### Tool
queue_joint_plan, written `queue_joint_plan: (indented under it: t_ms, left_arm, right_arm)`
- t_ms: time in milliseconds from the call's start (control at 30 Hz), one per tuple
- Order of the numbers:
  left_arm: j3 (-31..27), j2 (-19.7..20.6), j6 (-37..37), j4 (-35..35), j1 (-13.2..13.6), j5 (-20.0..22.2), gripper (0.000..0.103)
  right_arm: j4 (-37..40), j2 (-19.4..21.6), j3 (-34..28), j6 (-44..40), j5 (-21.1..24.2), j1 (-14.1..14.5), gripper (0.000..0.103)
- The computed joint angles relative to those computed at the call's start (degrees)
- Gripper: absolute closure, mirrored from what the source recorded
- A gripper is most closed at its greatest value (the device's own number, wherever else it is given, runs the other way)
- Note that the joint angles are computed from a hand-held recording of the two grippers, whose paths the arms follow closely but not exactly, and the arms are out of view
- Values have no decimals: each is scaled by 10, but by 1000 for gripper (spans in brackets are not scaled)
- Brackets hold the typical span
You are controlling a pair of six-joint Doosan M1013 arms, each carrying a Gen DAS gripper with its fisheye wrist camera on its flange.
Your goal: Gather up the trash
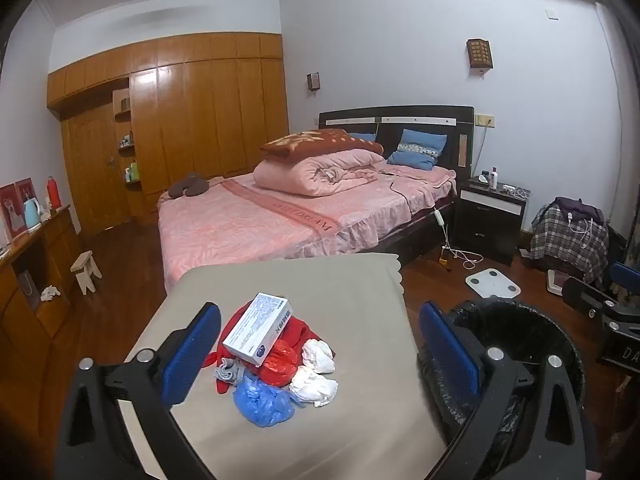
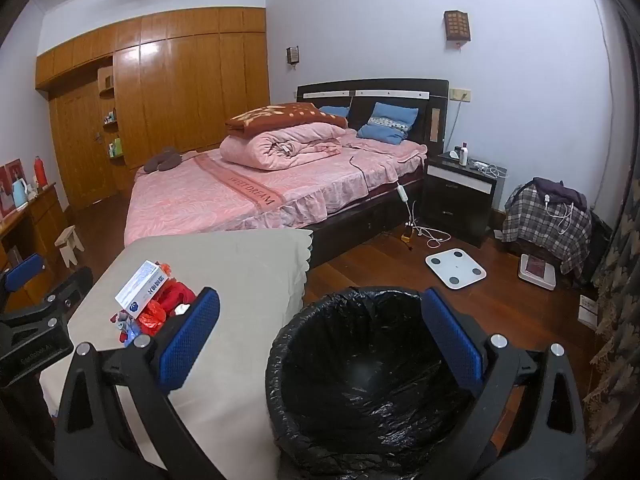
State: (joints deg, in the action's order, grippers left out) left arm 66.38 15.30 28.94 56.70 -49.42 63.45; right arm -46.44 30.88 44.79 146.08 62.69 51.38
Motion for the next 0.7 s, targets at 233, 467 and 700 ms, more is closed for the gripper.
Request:
queue_joint_plan:
  t_ms: [233,467,700]
  left_arm:
    - [-1,0,4,-3,0,1,6]
    - [-2,1,4,-4,0,2,6]
    - [-2,0,3,-5,0,1,6]
  right_arm:
    - [-1,0,1,1,-1,0,5]
    - [-2,1,-1,0,0,0,5]
    - [-2,1,-2,-1,1,1,5]
